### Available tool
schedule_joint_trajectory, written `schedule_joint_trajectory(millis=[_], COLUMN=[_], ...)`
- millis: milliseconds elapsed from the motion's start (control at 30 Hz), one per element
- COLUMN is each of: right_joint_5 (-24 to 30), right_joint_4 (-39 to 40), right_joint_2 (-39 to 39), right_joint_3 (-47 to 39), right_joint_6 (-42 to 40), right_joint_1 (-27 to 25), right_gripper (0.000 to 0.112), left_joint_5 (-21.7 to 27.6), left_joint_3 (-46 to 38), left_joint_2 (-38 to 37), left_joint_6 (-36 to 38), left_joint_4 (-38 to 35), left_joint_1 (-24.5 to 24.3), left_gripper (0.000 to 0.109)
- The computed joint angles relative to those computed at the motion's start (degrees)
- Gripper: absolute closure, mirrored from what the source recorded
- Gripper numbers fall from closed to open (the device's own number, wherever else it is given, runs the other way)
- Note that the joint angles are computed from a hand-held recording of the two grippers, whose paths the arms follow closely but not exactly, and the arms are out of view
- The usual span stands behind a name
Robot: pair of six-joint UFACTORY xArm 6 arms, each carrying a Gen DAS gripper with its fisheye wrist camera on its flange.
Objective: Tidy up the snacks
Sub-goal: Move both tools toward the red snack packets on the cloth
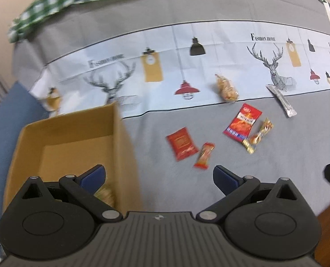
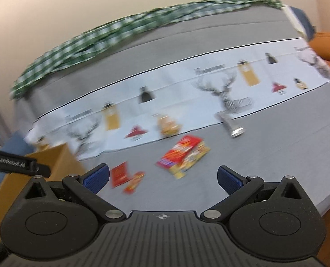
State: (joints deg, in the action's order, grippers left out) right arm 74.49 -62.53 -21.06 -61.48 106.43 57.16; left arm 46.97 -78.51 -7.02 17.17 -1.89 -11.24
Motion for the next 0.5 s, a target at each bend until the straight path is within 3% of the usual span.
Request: schedule_joint_trajectory(millis=[200,367,500], right_joint_5=[-4.69,-15.57,-26.33], right_joint_4=[-0.17,2.30,5.28], right_joint_2=[-4.21,-1.77,4.74], right_joint_3=[6.36,8.63,7.38], right_joint_6=[-1.93,-3.52,-7.68], right_joint_1=[-13.39,-28.44,-39.71], right_gripper=[0.010,0.010,0.010], left_joint_5=[2.66,7.23,9.70], left_joint_3=[-14.41,-28.21,-37.29], left_joint_2=[17.27,31.42,40.04], left_joint_6=[-6.24,-11.60,-13.58], left_joint_4=[0.91,2.89,5.42], left_joint_1=[-3.82,-4.68,-5.02], left_gripper=[0.006,0.006,0.006])
